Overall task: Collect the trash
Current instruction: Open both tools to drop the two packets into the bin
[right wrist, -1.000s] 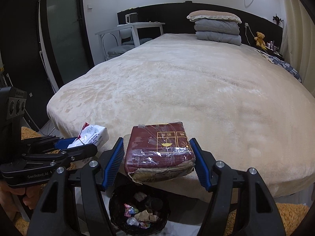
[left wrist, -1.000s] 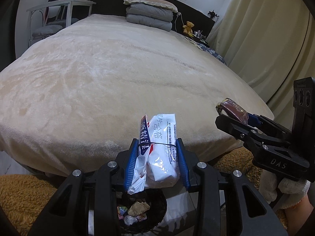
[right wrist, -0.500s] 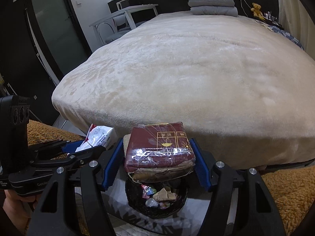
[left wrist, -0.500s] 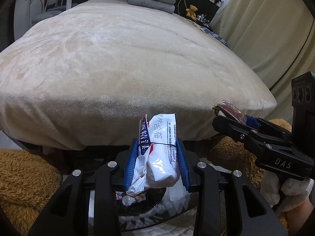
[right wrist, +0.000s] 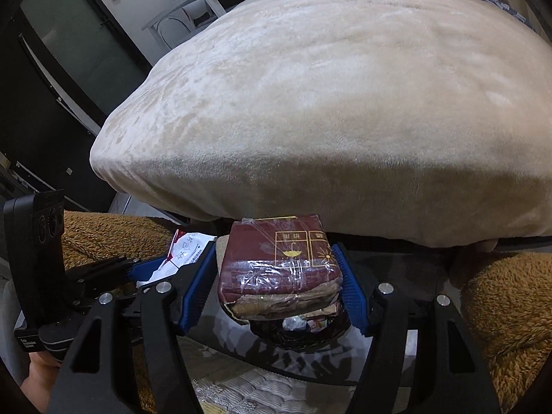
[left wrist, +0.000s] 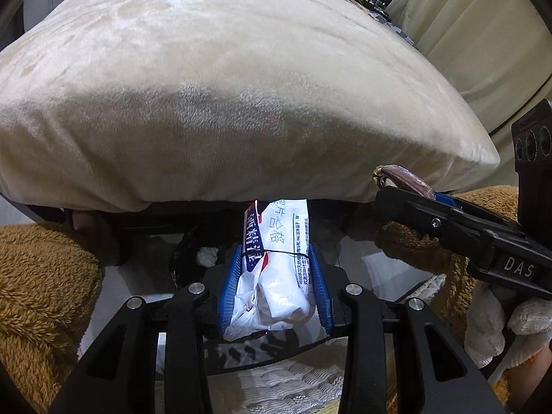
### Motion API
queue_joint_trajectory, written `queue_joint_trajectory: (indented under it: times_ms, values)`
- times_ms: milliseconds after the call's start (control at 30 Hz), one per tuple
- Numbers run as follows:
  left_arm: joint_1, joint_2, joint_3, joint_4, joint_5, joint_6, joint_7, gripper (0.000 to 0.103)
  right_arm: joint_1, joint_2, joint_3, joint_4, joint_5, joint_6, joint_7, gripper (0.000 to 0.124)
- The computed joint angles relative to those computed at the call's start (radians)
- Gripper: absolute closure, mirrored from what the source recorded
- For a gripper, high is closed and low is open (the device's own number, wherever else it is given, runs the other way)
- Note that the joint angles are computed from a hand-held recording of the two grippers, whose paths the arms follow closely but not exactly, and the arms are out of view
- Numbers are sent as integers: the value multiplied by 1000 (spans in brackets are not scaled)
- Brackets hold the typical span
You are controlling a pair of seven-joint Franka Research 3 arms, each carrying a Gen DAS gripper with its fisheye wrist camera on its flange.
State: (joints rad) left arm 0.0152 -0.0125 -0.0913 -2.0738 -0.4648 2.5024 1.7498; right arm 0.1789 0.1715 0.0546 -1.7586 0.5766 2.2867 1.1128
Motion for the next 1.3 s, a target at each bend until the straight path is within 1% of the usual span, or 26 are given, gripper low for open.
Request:
queue_joint_trajectory:
  times_ms: [133,300,433,567,600,633,667,700,767,867,933,1000,1067,1133,1233,1300]
  values:
    - [10,31,1,31,18,-67,-38,67,-4,30,-2,32,-5,-60,35,58]
    - [19,57,-7,56,50,-116,-68,67,-10,70,-3,77,-16,-128,86,58]
    - [26,79,-12,77,84,-156,-104,67,-5,90,-3,99,-44,-144,121,57]
    - [35,87,-17,87,82,-175,-114,65,-8,95,-1,106,-48,-146,132,57]
    - [36,87,-17,88,86,-178,-116,63,-10,93,0,104,-44,-142,132,56]
    - [36,84,-18,83,98,-170,-123,56,-9,91,0,101,-43,-136,130,56]
    - [34,78,-18,75,109,-157,-131,49,-8,86,1,94,-43,-123,128,51]
    - [35,72,-18,67,105,-143,-126,40,-8,80,1,86,-41,-108,126,44]
    - [35,66,-17,61,99,-135,-126,39,-9,73,2,76,-31,-88,116,41]
    - [35,67,-16,65,100,-140,-134,39,-8,68,1,71,-33,-71,117,41]
    - [33,62,-16,60,110,-128,-135,39,-11,65,2,69,-22,-67,112,41]
    - [28,54,-16,53,139,-112,-151,39,-12,53,3,56,-17,-49,99,41]
    - [21,51,-16,57,194,-108,-192,39,-9,38,2,40,-21,-23,83,41]
    - [20,45,-17,52,174,-94,-174,39,-4,15,2,15,-24,24,60,41]
    - [18,24,-14,33,151,-56,-142,39,-9,-15,6,-13,19,63,8,41]
    - [16,8,-10,21,120,-33,-112,39,-5,-36,5,-33,31,104,-25,41]
